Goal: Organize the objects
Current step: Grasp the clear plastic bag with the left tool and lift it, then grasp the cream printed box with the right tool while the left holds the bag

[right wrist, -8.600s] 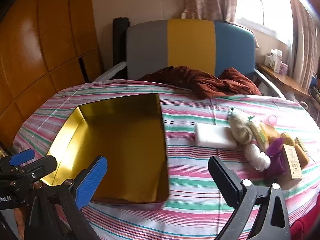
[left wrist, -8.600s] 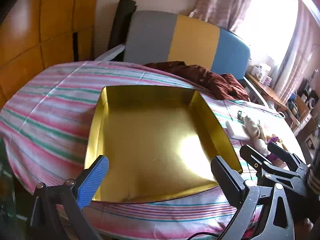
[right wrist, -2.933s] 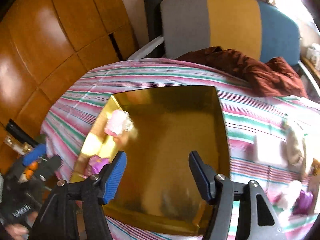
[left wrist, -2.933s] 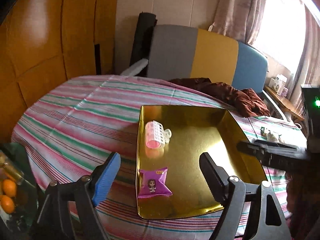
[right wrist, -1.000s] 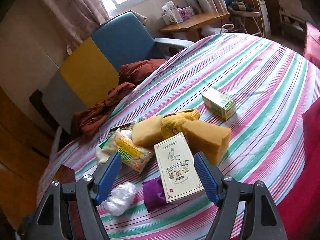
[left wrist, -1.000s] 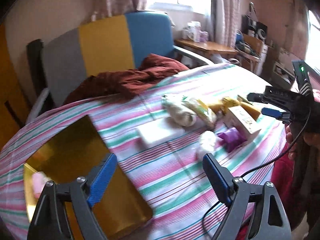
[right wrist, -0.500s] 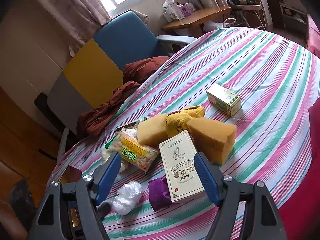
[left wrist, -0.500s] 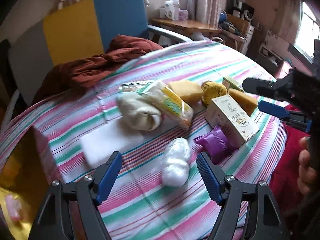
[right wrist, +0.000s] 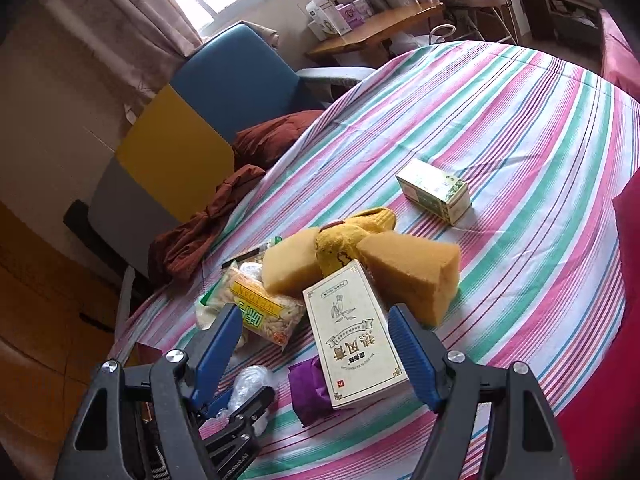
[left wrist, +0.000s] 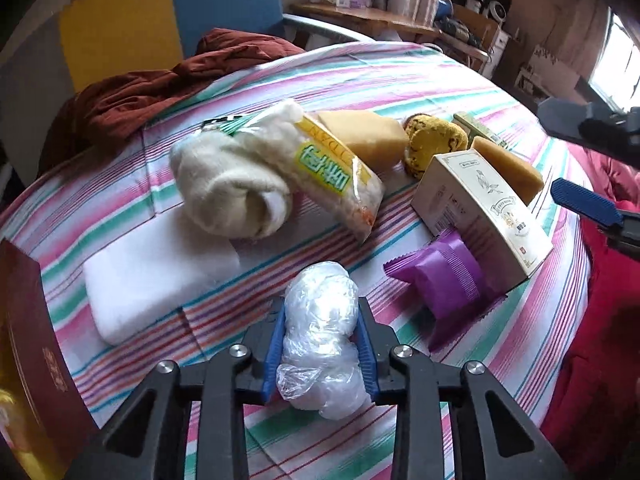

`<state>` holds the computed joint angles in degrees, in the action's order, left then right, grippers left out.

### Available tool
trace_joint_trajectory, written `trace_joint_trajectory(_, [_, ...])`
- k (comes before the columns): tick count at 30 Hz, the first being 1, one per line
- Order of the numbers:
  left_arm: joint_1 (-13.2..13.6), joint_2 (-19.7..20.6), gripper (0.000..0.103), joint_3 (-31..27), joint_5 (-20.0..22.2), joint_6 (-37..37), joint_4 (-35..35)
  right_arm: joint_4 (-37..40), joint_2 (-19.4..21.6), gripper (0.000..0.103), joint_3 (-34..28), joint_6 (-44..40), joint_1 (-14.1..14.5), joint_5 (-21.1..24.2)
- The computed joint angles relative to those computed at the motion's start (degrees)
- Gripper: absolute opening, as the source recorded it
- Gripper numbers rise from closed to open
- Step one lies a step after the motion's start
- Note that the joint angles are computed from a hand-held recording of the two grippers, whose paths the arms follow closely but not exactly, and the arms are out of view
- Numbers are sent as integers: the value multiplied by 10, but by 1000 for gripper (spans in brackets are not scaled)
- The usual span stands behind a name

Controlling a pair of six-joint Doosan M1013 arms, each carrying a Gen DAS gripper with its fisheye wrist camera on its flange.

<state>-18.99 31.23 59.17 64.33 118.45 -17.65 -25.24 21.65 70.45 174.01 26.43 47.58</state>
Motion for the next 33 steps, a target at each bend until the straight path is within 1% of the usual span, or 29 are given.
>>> trace_joint_trajectory(5, [9,-25,32,42,-32,0,-16,25,16,77,-24,-33,-2,45])
trace_joint_trajectory(13, [26,-55,32,92,-58,18,-49,53,51,77,-79,-96,-3,146])
trace_joint_trajectory(15, [28,-55,33,96,-58,20,-54,56,65,77,-99,-114,-4,174])
trace_joint_trajectory(19, [29,-56,34,98,-59,23,-60,71,83,77,-124,-146,-7,212])
trace_joint_trajectory(21, [28,-58,37,103,-65,25,-56,69,92,77,-136,-156,-7,231])
trace_joint_trajectory(24, [29,-61,37,108,-70,26,-60,64,98,77,-144,-164,-6,244])
trace_joint_trajectory(26, [30,-60,37,108,-70,27,-62,69,101,72,-148,-173,-7,250])
trace_joint_trajectory(30, [29,-64,37,115,-78,34,-62,71,107,68,-157,-186,-7,264])
trace_joint_trajectory(32, [27,-67,37,121,-89,39,-58,73,109,60,-160,-194,-6,269])
trace_joint_trajectory(33, [26,-69,37,124,-95,42,-55,75,110,59,-162,-198,-6,272])
